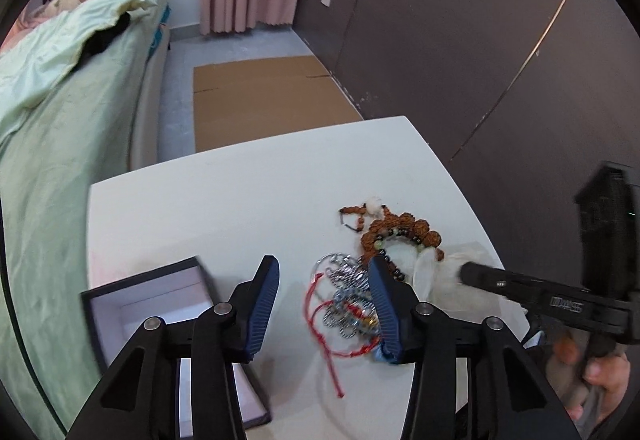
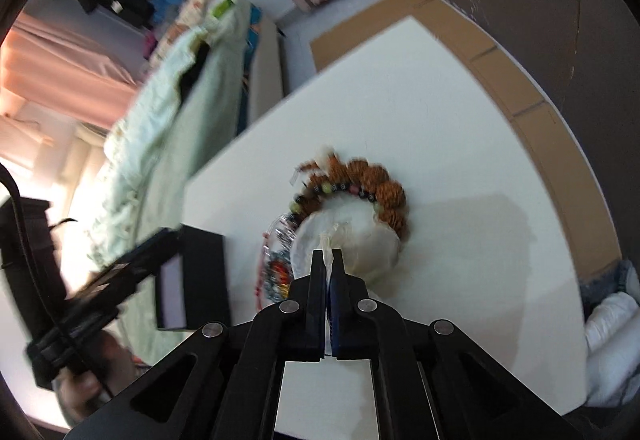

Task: Organize jewelry
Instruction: 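Grasp the white cloth with the right tool while the left tool reaches the bead pile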

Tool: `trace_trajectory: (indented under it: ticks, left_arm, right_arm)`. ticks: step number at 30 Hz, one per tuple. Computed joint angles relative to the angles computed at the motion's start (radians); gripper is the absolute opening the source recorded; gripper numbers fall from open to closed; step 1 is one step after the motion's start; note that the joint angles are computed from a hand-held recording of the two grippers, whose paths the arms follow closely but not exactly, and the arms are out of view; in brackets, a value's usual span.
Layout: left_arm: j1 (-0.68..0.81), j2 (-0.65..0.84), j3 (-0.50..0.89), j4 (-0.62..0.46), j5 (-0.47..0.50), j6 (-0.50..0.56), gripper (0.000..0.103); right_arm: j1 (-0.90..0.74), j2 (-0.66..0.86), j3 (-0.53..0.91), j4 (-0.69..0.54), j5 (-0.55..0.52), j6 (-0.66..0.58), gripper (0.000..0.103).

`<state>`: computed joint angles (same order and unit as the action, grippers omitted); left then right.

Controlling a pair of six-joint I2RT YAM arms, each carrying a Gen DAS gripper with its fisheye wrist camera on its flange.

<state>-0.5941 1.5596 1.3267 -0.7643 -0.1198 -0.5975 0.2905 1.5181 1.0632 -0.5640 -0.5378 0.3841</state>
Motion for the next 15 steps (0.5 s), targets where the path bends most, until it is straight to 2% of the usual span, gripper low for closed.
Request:
trace_trajectory:
  ticks: [10,15]
  left_arm:
    - [-0.004,0.2,0.136,0.009,0.067,0.022,0.048]
    - [-0.018,0.261,0.176,0.01,0.068,0.029,0.048]
  right_arm:
    - [-0.11,-0.101,-0.048,0.048,-0.08,0.016,0.003]
    - [-0.141,-0.162,-0.068,0.057,-0.076,0.032,0.003]
